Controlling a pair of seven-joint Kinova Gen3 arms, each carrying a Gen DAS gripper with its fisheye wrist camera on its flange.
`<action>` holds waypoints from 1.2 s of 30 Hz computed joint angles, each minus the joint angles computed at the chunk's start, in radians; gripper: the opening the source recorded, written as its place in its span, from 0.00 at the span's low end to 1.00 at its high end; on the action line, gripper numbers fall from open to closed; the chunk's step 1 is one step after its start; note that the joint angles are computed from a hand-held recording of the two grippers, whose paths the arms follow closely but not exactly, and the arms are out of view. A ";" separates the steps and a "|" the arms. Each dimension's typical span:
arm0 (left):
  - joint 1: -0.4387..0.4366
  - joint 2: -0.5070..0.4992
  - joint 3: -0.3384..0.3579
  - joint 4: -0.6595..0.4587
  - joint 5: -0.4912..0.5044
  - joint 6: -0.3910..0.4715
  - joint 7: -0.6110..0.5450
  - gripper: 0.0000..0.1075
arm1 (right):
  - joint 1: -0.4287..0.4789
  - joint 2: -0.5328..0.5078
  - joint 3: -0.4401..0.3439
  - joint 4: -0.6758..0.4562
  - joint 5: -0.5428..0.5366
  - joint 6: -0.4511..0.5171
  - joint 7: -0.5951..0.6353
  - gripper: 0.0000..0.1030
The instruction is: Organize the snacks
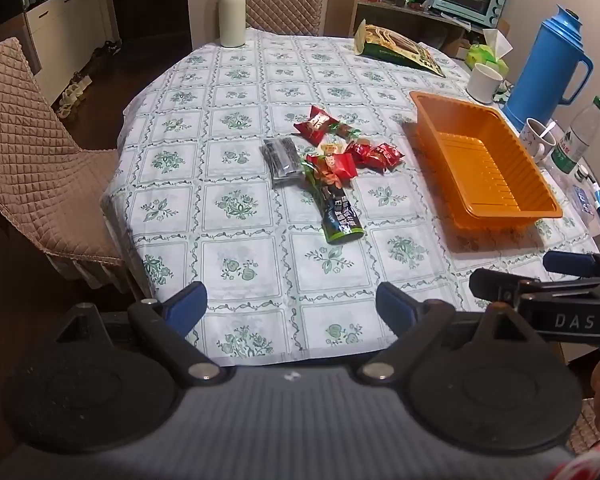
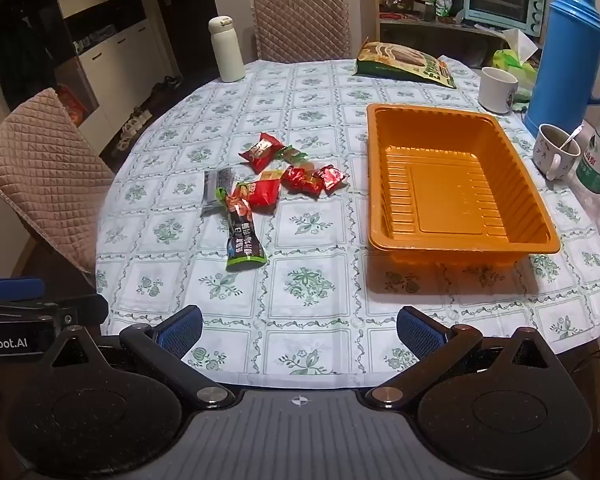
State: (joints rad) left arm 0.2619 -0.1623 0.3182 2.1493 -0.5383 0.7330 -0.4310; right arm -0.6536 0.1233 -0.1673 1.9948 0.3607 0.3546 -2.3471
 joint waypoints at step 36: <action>0.011 -0.004 0.011 -0.007 0.004 0.013 0.014 0.84 | 0.010 -0.016 -0.012 0.001 0.016 0.011 -0.011 1.00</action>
